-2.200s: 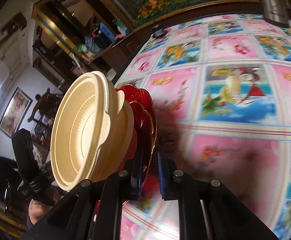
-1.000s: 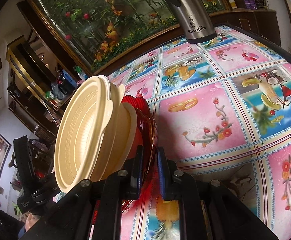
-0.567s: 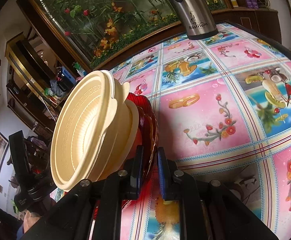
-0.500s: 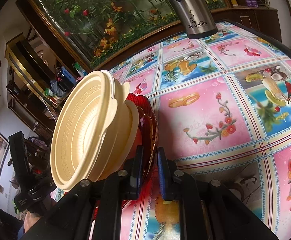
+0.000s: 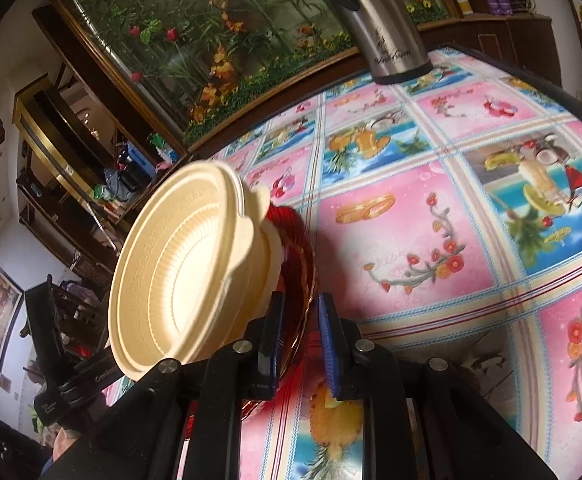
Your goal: Organize plates and bowls
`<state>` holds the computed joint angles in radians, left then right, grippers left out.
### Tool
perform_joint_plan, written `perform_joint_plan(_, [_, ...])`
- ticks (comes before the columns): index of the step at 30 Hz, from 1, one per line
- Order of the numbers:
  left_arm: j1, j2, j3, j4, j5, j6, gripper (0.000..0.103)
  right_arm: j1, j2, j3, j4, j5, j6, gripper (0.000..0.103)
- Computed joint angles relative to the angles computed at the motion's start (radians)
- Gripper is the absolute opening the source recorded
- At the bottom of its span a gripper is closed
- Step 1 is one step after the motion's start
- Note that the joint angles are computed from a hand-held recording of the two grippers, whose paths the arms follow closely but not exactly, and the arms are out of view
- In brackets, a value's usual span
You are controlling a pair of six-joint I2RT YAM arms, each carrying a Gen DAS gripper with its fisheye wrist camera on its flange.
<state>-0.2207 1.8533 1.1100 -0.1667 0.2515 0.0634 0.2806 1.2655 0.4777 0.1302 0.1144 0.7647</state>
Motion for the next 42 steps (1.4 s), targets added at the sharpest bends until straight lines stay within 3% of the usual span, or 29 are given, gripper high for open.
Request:
perform_joint_plan(2, [0.013, -0.019, -0.023, -0.002, 0.012, 0.011, 0.057, -0.003, -0.017, -0.006, -0.008, 0.023, 0.009, 0.024])
perform_joint_plan(6, [0.031, -0.05, -0.073, 0.022, 0.028, 0.027, 0.058, -0.027, -0.052, -0.031, -0.011, 0.05, 0.04, 0.03])
perform_joint_plan(11, [0.051, -0.042, -0.052, -0.022, 0.066, 0.038, 0.058, -0.018, -0.054, -0.023, -0.027, 0.091, 0.038, 0.032])
perform_joint_plan(17, [0.077, -0.025, -0.036, -0.046, 0.071, 0.065, 0.081, 0.002, -0.072, -0.032, -0.029, 0.147, 0.038, 0.033])
perform_joint_plan(22, [0.089, -0.027, -0.032, -0.059, 0.079, 0.131, 0.082, 0.024, -0.058, -0.022, -0.034, 0.18, 0.033, 0.033])
perform_joint_plan(29, [0.148, 0.015, 0.023, -0.112, 0.177, 0.231, 0.082, 0.048, -0.056, -0.015, -0.036, 0.222, 0.014, 0.034])
perform_joint_plan(32, [0.159, 0.042, 0.058, -0.14, 0.198, 0.213, 0.085, 0.05, -0.049, -0.012, -0.03, 0.229, 0.007, 0.041])
perform_joint_plan(35, [0.148, 0.054, 0.072, -0.138, 0.179, 0.208, 0.086, 0.054, -0.043, -0.006, -0.033, 0.233, 0.003, 0.041])
perform_joint_plan(42, [0.189, 0.086, 0.12, -0.185, 0.249, 0.205, 0.09, 0.071, -0.059, -0.019, -0.014, 0.257, -0.005, 0.042])
